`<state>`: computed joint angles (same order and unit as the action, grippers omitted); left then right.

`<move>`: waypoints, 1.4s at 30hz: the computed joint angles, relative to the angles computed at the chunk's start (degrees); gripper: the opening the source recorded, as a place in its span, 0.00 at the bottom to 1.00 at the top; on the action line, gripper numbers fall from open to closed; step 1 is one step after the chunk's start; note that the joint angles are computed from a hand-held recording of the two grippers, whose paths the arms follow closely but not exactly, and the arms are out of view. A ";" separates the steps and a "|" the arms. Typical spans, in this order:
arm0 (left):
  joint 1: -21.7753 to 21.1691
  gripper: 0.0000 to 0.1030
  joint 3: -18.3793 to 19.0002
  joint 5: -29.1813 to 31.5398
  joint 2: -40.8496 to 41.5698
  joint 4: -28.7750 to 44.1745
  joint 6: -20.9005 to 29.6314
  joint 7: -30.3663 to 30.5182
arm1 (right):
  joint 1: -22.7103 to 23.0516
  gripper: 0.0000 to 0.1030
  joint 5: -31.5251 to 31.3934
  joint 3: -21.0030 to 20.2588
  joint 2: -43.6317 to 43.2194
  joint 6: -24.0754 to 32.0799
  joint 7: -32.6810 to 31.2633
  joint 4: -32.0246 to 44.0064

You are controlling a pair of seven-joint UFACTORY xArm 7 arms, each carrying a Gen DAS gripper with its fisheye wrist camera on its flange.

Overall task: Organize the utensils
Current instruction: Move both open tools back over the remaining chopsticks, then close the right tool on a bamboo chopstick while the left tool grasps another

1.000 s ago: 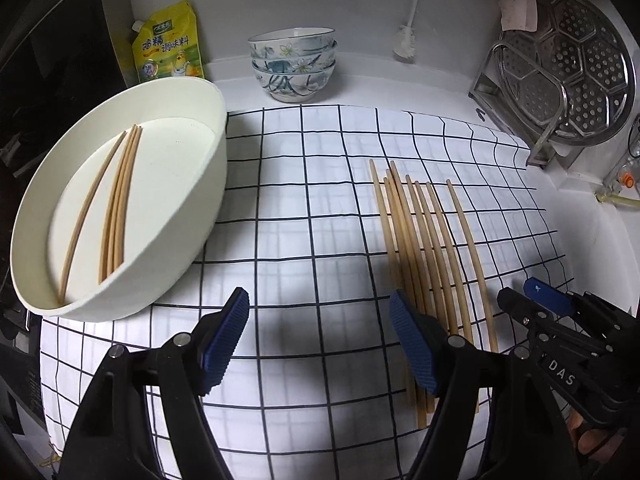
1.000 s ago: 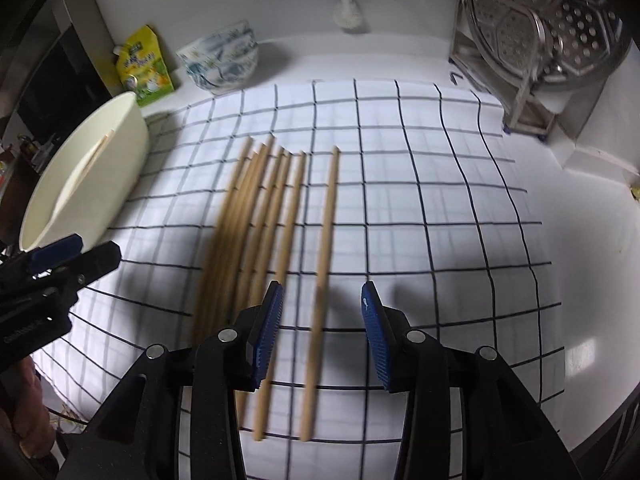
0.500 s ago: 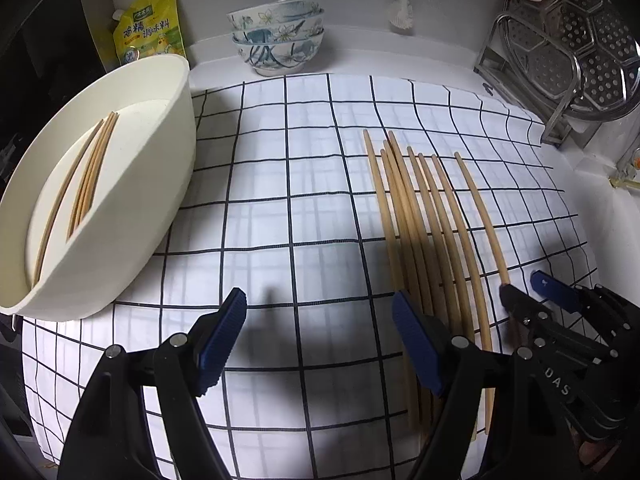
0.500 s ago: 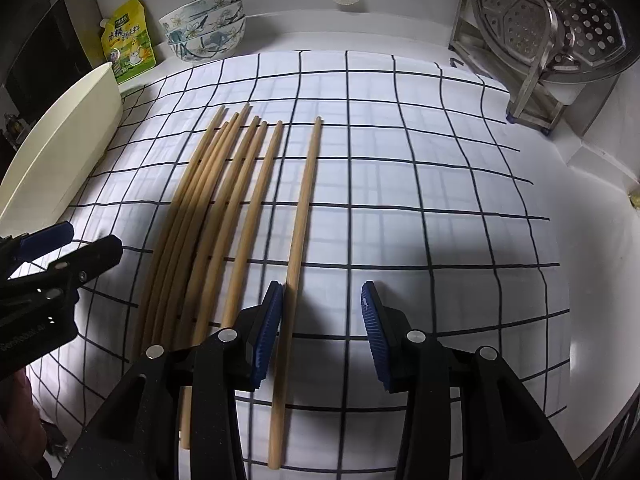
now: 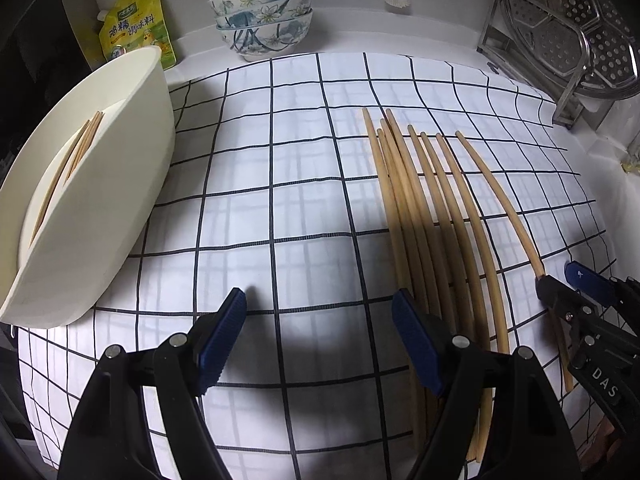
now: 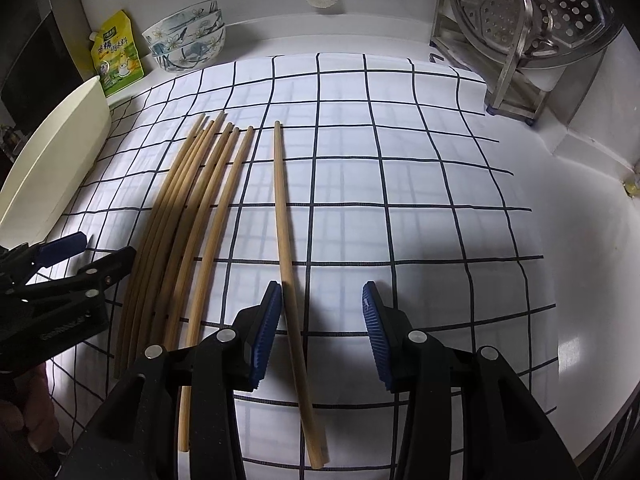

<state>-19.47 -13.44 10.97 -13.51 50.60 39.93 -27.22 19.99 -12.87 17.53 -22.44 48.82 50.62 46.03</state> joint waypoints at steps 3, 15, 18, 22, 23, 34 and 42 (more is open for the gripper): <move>-0.01 0.74 -0.10 0.41 0.04 0.15 0.25 -0.07 | 0.05 0.41 0.04 -0.07 -0.08 -0.28 -0.08 -0.10; -0.39 0.75 -0.01 -1.42 -0.87 -0.42 -0.90 1.22 | -0.01 0.41 0.15 -0.15 0.07 -1.18 -0.12 -0.27; -0.43 0.77 -0.07 -1.31 -0.93 -0.58 -0.86 1.35 | 0.03 0.41 0.26 -0.17 -0.04 -1.19 -0.16 -0.37; -0.73 0.77 0.15 -2.48 -1.23 -0.66 0.02 2.27 | -0.01 0.41 0.22 -0.14 -0.08 -1.21 -0.16 -0.41; -0.76 0.77 0.12 -2.56 -1.07 -0.55 0.35 2.45 | -0.01 0.41 0.23 -0.15 -0.08 -1.22 -0.17 -0.42; 0.20 0.79 0.17 -1.09 0.75 0.37 -0.37 0.01 | -0.23 0.41 -0.62 -0.04 0.73 -0.86 -1.10 0.32; -0.28 0.51 0.31 -0.10 2.55 1.99 -2.12 0.11 | 0.24 0.28 -3.40 0.23 3.22 -0.50 -3.07 2.08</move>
